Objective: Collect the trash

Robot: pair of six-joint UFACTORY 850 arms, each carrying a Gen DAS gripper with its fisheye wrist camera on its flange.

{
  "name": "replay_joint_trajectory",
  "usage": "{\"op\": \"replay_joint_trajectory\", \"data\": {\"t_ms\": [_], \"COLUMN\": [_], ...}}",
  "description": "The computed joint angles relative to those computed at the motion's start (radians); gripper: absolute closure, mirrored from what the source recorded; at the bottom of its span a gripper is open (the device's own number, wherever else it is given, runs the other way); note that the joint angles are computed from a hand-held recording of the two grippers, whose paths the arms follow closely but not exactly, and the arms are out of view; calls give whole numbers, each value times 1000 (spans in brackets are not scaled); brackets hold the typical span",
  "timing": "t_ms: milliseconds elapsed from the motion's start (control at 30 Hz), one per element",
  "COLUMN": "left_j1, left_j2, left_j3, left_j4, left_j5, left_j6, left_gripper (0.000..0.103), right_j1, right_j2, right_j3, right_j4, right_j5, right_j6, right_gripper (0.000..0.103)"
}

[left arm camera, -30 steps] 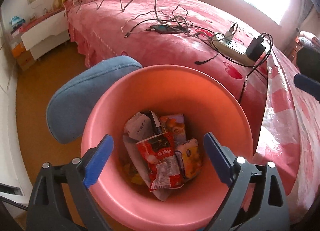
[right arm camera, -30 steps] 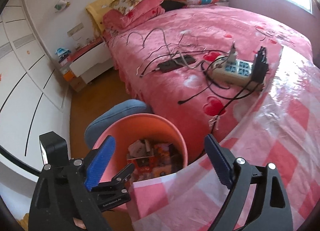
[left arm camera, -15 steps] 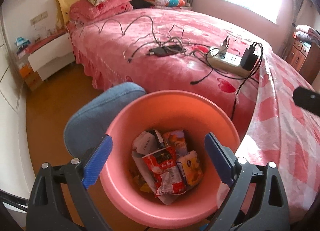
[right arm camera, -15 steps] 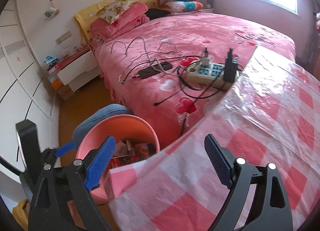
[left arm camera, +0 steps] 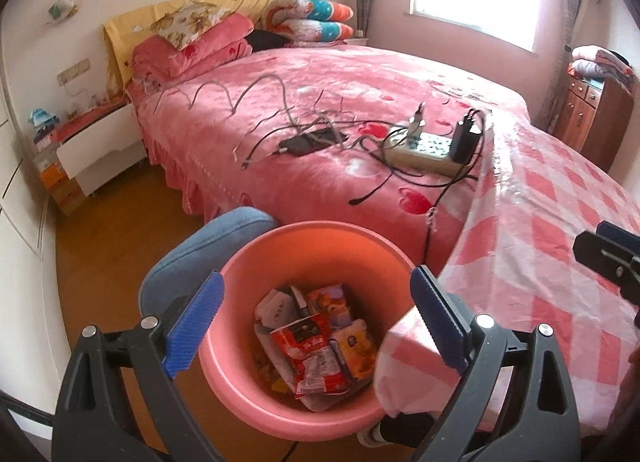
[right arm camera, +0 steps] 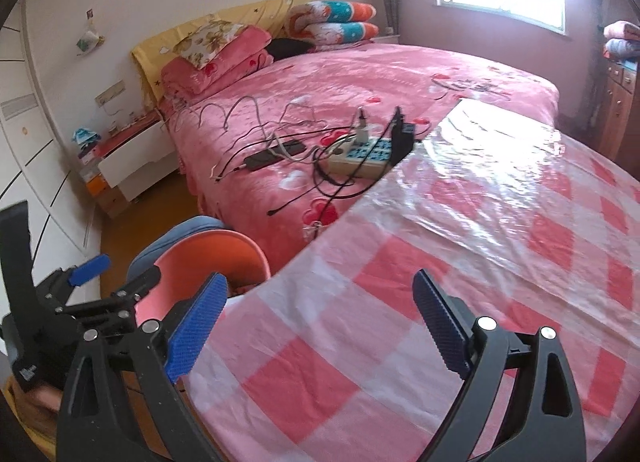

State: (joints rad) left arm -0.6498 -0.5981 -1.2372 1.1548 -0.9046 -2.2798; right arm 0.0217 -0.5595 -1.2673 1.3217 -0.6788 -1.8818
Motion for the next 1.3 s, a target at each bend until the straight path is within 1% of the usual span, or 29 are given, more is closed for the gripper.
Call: {"op": "replay_joint_trajectory", "data": {"t_ms": [233,367,533,700,767,900,1000,1300], "left_j1": [-34,-51,-66,-85,-91,-98,-99,-112], "left_j2": [-14,-28,-48,-89,-104,-130,-154,-251], "left_j3": [-65,-104,-154,-234,-262,-313,-357,-524], "left_j4": [15,23,29,36,46,58,58,48], "left_j5": [-59,-83,-92,-107,-108,-91,-68,-31], "left_j6": [43,66,97,150,158,176,205,298], "left_gripper": [6,6,5,5,5,5,5,5], "right_j1": [-54,-93,-136,-171,-186,-211,-236,-282], "right_j2": [23,30,15,4,3,6,-5,-29], "right_j3": [31,45,30,18,17,27,14,-32], "right_j4": [108,174,176,171,187,256,283,355], "right_j5": [-6,-24,-54,-47,-39,-29,-43,20], "right_j6": [-108,-163,-145,-135,-142,-211,-221,-246], "right_gripper": [9,8,5,5,5,5,5,5]}}
